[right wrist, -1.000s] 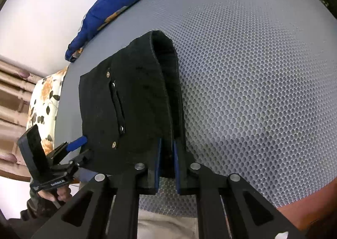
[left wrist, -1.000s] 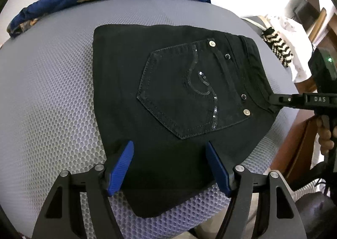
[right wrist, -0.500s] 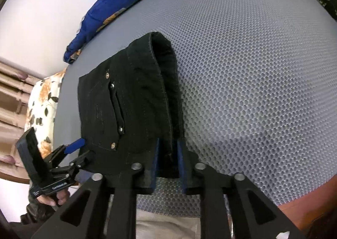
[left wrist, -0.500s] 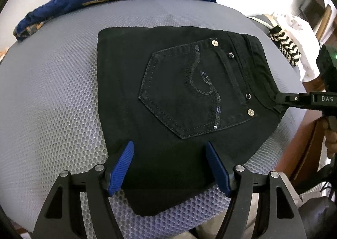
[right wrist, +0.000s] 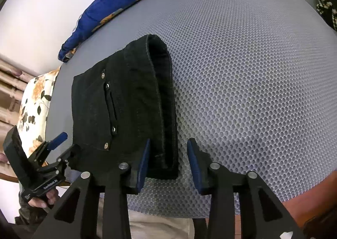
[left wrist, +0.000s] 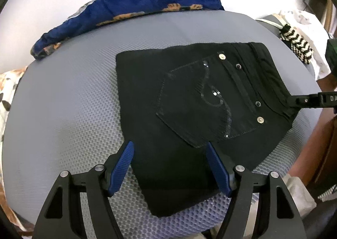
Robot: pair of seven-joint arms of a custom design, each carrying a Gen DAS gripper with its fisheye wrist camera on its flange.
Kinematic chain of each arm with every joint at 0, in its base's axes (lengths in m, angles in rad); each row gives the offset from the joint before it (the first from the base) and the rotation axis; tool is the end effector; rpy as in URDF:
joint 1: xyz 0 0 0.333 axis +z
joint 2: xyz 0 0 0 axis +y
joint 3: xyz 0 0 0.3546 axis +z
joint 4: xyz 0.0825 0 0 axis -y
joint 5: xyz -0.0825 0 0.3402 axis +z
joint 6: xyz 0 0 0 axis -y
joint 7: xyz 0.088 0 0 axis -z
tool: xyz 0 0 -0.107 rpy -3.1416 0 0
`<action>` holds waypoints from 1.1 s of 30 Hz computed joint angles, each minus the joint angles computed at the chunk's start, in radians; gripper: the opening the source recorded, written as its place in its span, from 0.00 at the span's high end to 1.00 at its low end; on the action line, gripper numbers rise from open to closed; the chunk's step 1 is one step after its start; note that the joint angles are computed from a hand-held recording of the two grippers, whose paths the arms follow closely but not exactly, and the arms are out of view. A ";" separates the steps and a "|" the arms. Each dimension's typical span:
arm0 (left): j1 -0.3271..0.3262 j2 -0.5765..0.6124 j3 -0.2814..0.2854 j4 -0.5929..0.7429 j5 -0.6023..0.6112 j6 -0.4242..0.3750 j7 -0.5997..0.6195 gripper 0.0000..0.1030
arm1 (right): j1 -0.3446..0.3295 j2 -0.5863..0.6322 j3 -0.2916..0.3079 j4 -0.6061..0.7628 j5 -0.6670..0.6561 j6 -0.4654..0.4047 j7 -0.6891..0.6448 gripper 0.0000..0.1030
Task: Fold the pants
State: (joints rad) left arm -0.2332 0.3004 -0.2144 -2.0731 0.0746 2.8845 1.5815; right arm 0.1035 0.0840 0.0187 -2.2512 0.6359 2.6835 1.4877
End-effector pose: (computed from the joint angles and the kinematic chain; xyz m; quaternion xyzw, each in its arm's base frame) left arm 0.5508 -0.2573 0.4136 -0.4933 0.8311 -0.2223 0.1287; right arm 0.5279 0.0457 0.4285 -0.5665 0.7859 0.0197 0.2471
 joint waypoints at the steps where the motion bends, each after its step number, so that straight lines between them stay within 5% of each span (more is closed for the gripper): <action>1: -0.004 -0.002 0.008 -0.002 0.005 0.004 -0.009 0.31 | 0.001 -0.001 0.000 -0.001 -0.006 0.001 0.003 0.63; 10: -0.028 0.007 0.053 0.013 0.075 0.013 -0.099 0.30 | 0.006 -0.007 -0.005 0.006 -0.074 -0.001 0.034 0.51; 16: 0.029 0.015 0.014 0.026 0.006 0.011 -0.082 0.30 | 0.006 -0.012 -0.008 0.018 -0.114 0.001 0.055 0.46; 24: 0.211 0.049 -0.154 0.078 -0.332 -0.052 0.120 0.30 | -0.003 0.011 -0.004 0.057 -0.112 0.000 0.029 0.42; 33: 0.256 0.087 -0.185 0.149 -0.634 -0.204 0.301 0.30 | -0.049 0.059 0.015 0.102 0.097 -0.084 -0.151 0.42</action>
State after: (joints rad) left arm 0.0228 0.3872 -0.3996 -1.9246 -0.5596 2.6808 1.8821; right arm 0.0540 0.1431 0.0334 -2.1488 0.7331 2.5993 1.3372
